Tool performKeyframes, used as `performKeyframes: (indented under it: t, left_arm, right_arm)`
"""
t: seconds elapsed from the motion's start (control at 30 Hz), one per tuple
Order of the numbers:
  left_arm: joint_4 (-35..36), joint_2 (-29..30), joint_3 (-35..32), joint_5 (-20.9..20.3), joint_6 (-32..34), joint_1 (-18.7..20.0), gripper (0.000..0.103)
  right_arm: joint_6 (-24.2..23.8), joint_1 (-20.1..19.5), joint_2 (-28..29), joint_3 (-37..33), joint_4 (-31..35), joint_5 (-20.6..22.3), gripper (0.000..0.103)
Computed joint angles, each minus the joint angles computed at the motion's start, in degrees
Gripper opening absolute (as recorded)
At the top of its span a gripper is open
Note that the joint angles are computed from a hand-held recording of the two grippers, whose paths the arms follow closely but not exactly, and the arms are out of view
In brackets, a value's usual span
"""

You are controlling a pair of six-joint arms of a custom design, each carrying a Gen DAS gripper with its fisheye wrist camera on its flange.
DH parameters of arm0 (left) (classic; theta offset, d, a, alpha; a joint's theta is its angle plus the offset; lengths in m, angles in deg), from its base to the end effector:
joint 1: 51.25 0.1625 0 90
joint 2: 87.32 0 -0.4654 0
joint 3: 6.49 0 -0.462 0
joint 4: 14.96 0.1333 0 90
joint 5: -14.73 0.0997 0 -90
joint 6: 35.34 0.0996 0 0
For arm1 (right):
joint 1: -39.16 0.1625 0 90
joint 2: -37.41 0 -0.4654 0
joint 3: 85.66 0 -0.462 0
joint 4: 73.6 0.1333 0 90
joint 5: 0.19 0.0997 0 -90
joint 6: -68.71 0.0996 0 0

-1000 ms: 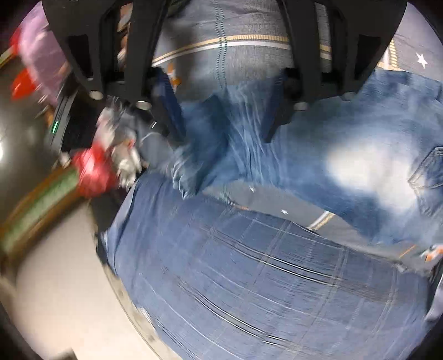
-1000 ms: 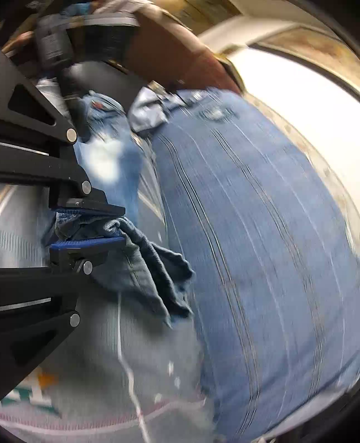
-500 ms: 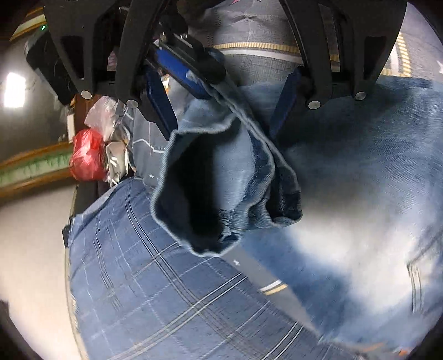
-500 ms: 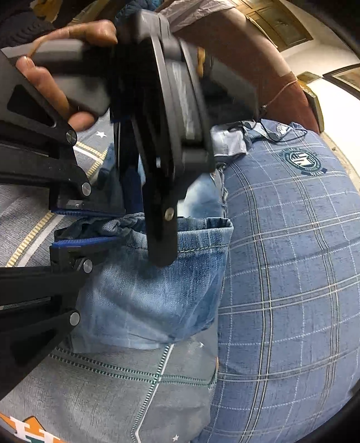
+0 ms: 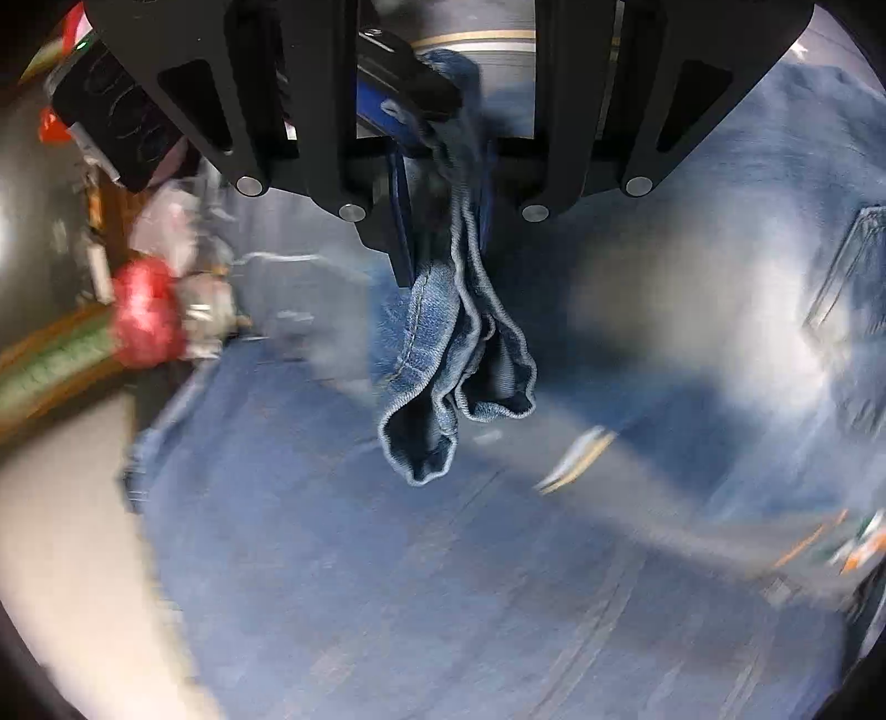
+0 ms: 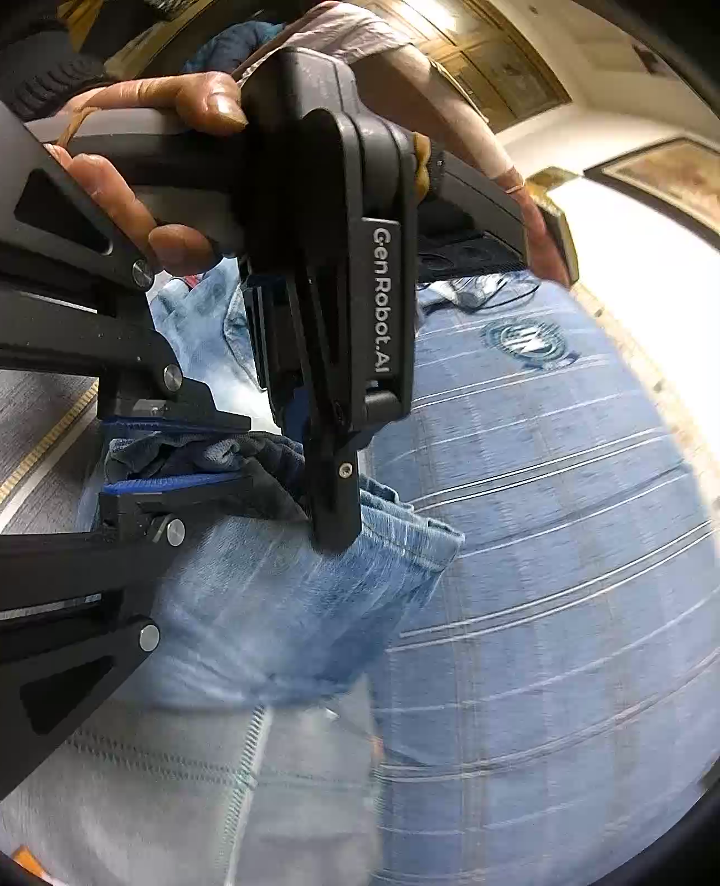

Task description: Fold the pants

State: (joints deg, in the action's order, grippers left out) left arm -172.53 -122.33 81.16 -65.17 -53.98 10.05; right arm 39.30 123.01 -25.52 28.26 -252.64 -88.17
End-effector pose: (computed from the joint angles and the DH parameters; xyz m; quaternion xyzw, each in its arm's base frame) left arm -0.2438 -0.7593 -0.0068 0.0752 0.9849 -0.1536 0.0280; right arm 0.0672 -0.6534 0.2010 0.1962 -0.9247 0.3155 0.0837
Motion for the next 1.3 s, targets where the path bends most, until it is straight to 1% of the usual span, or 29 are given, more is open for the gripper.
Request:
performKeyframes:
  t: [0.03, 0.1, 0.17, 0.2, 0.27, 0.33, 0.37, 0.4, 0.43, 0.47, 0.53, 0.57, 0.6, 0.63, 0.67, 0.7, 0.77, 0.8, 0.87, 0.9, 0.93, 0.97, 1.0, 1.07, 1.1, 1.17, 1.2, 1.23, 1.3]
  left_arm:
    - [2.13, 0.45, -0.62, 1.24, -0.70, 0.91, 0.019]
    - [5.03, 1.46, -1.19, 3.30, -0.80, 1.79, 0.019]
    - [2.42, 1.28, 0.23, 2.68, 0.11, 2.25, 0.018]
    - [1.96, 0.81, 0.71, 3.11, 0.54, 1.90, 0.017]
    - [-1.64, -0.53, 2.53, 3.15, 1.14, 1.14, 0.017]
    - [-4.26, -1.88, 3.68, 1.64, 1.65, 0.76, 0.017]
    - [-5.40, -2.47, 4.34, 1.30, 1.95, 0.62, 0.017]
    - [-5.80, -2.89, 4.68, 1.90, 2.74, 0.58, 0.017]
    - [-5.24, -2.81, 4.70, 4.50, 3.55, 0.27, 0.017]
    - [-3.16, -2.10, 3.82, 6.35, 3.52, 0.29, 0.017]
    - [2.94, 0.05, 1.33, 8.38, 1.03, 1.08, 0.017]
    - [3.56, 0.58, 1.05, 8.26, -0.34, 1.73, 0.017]
    - [1.78, 0.32, 1.62, 7.42, -0.25, 1.99, 0.017]
    - [1.71, 0.01, 1.75, 6.82, -0.65, 2.06, 0.017]
    - [1.40, -0.40, 2.04, 6.04, -1.13, 2.16, 0.017]
    - [0.69, -0.75, 2.43, 5.53, -1.54, 2.22, 0.018]
    - [-0.36, -1.27, 3.09, 6.32, -1.58, 2.18, 0.018]
    - [-2.02, -1.39, 3.68, 7.03, -1.11, 2.11, 0.018]
    - [-3.24, -1.56, 4.43, 8.78, 0.37, 1.52, 0.018]
    - [-3.47, -1.48, 4.58, 9.97, 0.84, 1.22, 0.018]
    - [-3.28, -1.37, 4.45, 10.13, 0.58, 1.21, 0.018]
    - [-3.08, -1.30, 4.33, 9.77, -0.11, 1.20, 0.018]
    - [-3.21, -1.41, 4.42, 9.13, -0.58, 1.33, 0.018]
    - [-2.74, -1.09, 4.22, 9.91, -0.30, 0.93, 0.018]
    - [-1.86, -0.70, 3.87, 10.49, -0.38, 0.88, 0.018]
    - [-0.75, -0.13, 3.41, 11.48, -0.57, 0.72, 0.018]
    - [-1.11, -0.25, 3.63, 11.08, -0.24, 0.56, 0.018]
    - [-1.38, -0.63, 3.92, 9.70, -0.33, 0.49, 0.018]
    - [-3.27, -1.48, 4.99, 7.80, -0.33, 0.01, 0.018]
  right_arm:
    - [1.05, -0.15, 0.69, -1.00, 2.52, -0.44, 0.014]
    - [4.67, -0.61, 2.87, -3.86, 10.05, -2.71, 0.015]
    - [7.32, -0.98, 4.54, -6.20, 15.90, -3.82, 0.018]
    - [7.34, -1.08, 4.69, -6.72, 17.25, -3.23, 0.019]
    - [6.94, -0.98, 3.58, -6.40, 16.96, -1.71, 0.021]
    - [6.34, -1.92, 0.24, -4.81, 17.77, 5.39, 0.031]
    - [5.88, -2.33, -1.47, -3.49, 16.89, 7.26, 0.046]
    - [5.53, -2.66, -2.99, -1.96, 14.89, 7.94, 0.061]
    - [5.61, -2.99, -4.42, -0.63, 11.69, 7.73, 0.064]
    - [5.98, -3.25, -5.16, -0.26, 9.97, 6.51, 0.064]
    - [7.46, -3.63, -5.61, -0.42, 8.17, 2.62, 0.064]
    - [8.94, -3.71, -5.47, -0.88, 7.33, -0.48, 0.064]
    - [11.33, -4.08, -5.06, -1.64, 7.36, -3.57, 0.064]
    - [13.29, -4.73, -4.68, -2.61, 8.98, -4.89, 0.063]
    - [14.47, -5.02, -4.50, -3.49, 10.67, -5.22, 0.057]
    - [16.40, -5.55, -4.18, -4.17, 12.38, -5.42, 0.054]
    - [18.49, -6.64, -3.94, -4.77, 15.71, -4.48, 0.053]
    - [19.14, -7.06, -3.48, -5.62, 18.15, -4.10, 0.048]
    - [20.62, -6.85, -2.26, -6.83, 19.57, -5.69, 0.046]
    - [21.03, -6.83, -2.04, -7.01, 20.12, -5.36, 0.044]
    - [21.14, -7.05, -1.53, -7.46, 21.30, -3.85, 0.041]
    - [20.90, -7.27, -1.22, -7.45, 21.73, -2.98, 0.037]
    - [20.44, -6.96, -1.09, -7.26, 22.65, -2.88, 0.036]
    - [18.31, -5.95, -0.82, -6.46, 21.04, -5.96, 0.035]
    - [17.60, -5.43, -0.75, -6.24, 20.10, -7.39, 0.027]
    - [16.69, -4.89, -0.42, -6.10, 18.64, -8.90, 0.017]
    - [15.72, -4.72, -0.61, -5.82, 17.84, -8.99, 0.013]
    - [14.83, -4.81, -1.23, -5.28, 16.83, -8.19, 0.012]
    - [13.46, -4.69, -3.15, -4.22, 14.71, -5.53, 0.010]
